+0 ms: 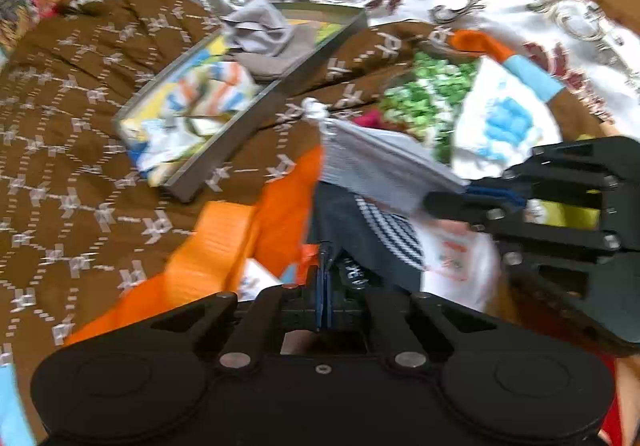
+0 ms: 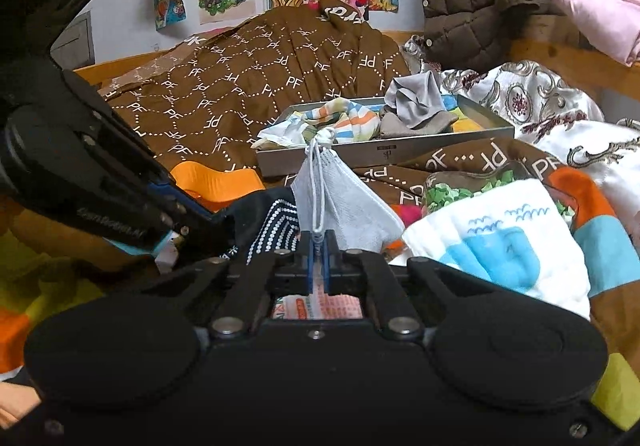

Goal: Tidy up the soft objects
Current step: 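Grasp a grey cloth with the right tool while the left tool grasps a black striped sock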

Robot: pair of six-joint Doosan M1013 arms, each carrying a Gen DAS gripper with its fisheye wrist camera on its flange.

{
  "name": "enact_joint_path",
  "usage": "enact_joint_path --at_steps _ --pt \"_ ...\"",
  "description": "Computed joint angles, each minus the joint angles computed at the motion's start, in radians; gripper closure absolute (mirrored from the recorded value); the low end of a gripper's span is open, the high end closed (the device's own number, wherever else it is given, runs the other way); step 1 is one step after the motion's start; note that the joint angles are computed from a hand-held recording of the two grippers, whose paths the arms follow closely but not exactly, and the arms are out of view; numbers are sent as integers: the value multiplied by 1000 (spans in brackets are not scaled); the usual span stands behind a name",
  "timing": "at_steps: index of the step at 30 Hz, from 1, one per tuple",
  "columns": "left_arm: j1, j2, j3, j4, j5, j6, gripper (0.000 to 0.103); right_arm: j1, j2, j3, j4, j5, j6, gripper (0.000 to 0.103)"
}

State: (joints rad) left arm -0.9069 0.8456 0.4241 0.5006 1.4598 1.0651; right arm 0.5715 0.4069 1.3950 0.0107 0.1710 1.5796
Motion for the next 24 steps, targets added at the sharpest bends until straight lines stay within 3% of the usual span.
enact_joint_path --at_steps 6,9,15,24 --pt "-23 1 -26 79 68 -31 102 11 -10 6 -209 -11 121 103" --pt "-27 -6 -39 60 97 -73 102 12 -18 11 -224 -25 111 103" --pt "-35 -53 7 70 74 -193 103 12 -34 20 -301 -64 159 103" --pt "-17 -101 52 149 -13 -251 103 18 -53 33 -720 -108 546 103"
